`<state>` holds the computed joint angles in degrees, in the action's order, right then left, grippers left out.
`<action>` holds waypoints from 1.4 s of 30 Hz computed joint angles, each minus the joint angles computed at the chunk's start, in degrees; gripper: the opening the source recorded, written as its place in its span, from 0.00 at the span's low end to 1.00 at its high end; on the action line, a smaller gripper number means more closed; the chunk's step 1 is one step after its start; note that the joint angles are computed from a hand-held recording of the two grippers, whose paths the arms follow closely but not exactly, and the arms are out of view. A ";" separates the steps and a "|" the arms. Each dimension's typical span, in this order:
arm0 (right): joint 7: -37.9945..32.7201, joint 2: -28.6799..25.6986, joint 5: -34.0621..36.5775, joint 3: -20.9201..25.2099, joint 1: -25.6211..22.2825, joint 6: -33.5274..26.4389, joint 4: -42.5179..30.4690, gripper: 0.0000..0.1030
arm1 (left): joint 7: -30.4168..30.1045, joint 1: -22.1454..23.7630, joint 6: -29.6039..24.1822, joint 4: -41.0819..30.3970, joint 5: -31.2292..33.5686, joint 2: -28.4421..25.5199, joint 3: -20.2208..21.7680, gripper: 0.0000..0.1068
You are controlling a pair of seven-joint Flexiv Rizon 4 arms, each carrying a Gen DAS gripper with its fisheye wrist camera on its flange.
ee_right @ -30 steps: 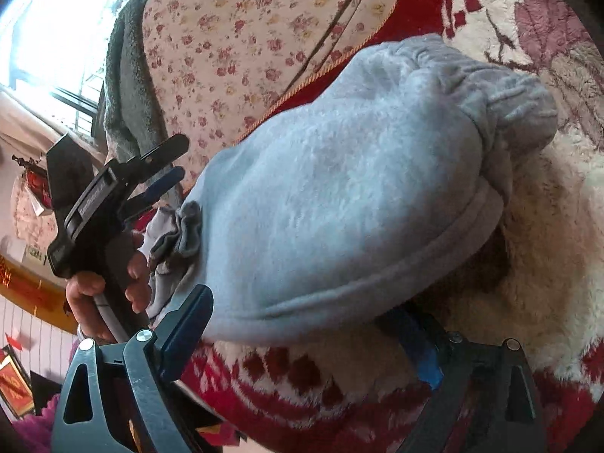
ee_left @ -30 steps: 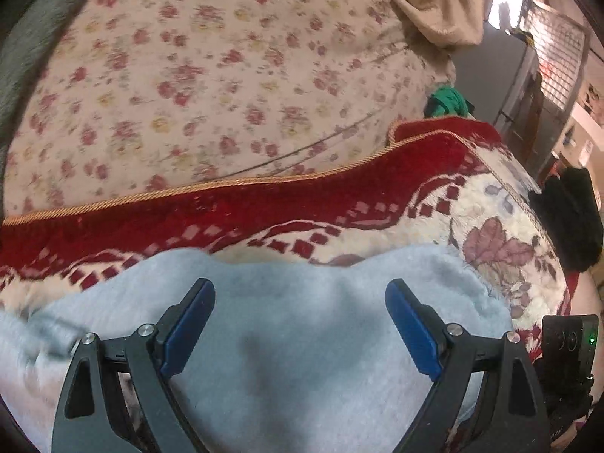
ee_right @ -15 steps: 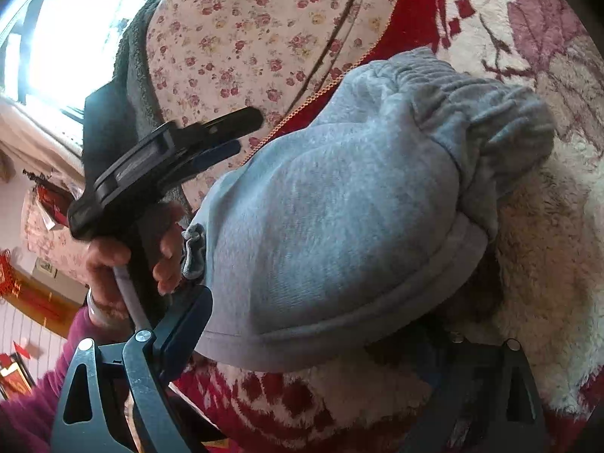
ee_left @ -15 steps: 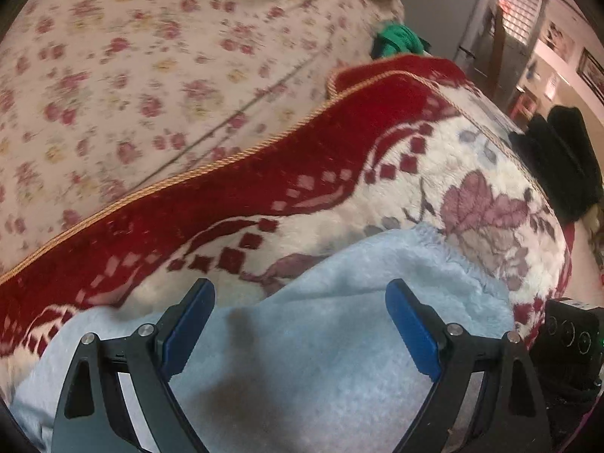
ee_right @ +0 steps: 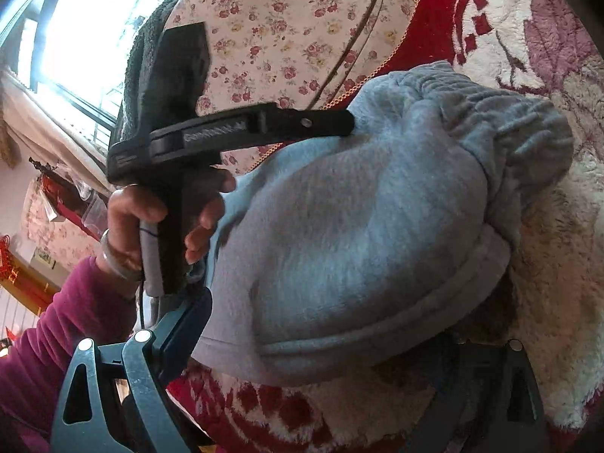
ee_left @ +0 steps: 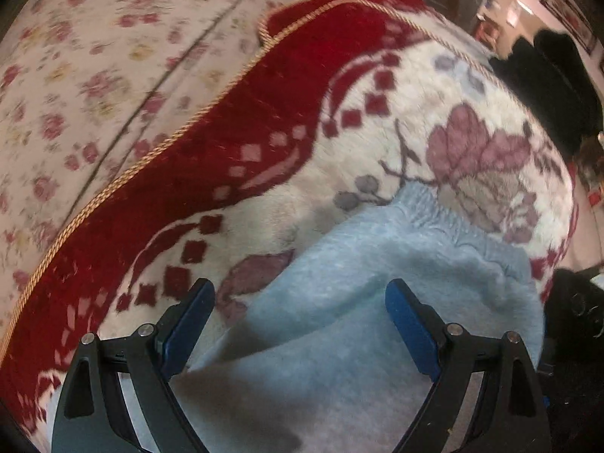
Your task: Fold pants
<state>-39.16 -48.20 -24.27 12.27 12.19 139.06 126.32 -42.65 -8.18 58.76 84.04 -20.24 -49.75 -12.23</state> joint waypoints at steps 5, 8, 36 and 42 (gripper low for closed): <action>1.97 -1.32 -1.20 0.55 -1.39 1.16 -0.90 0.82 | 0.45 -0.74 -5.02 -3.79 0.70 -2.04 0.12 0.86; 3.46 -2.20 -2.61 0.53 -2.53 0.75 -1.47 0.57 | 1.91 0.39 -8.39 -5.56 -0.98 -3.46 -1.40 0.68; -10.50 14.61 1.69 -2.57 8.35 -9.97 -4.24 0.26 | 29.25 17.50 9.74 20.82 -36.96 18.67 -17.99 0.15; -19.55 16.91 5.63 -4.89 18.34 -21.17 -11.79 0.26 | 40.84 22.83 9.84 28.04 -55.65 28.54 -16.53 0.12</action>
<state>-58.72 -31.29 -18.64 7.37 30.52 117.89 114.54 -1.81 14.64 68.59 112.08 -75.89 -21.22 -28.75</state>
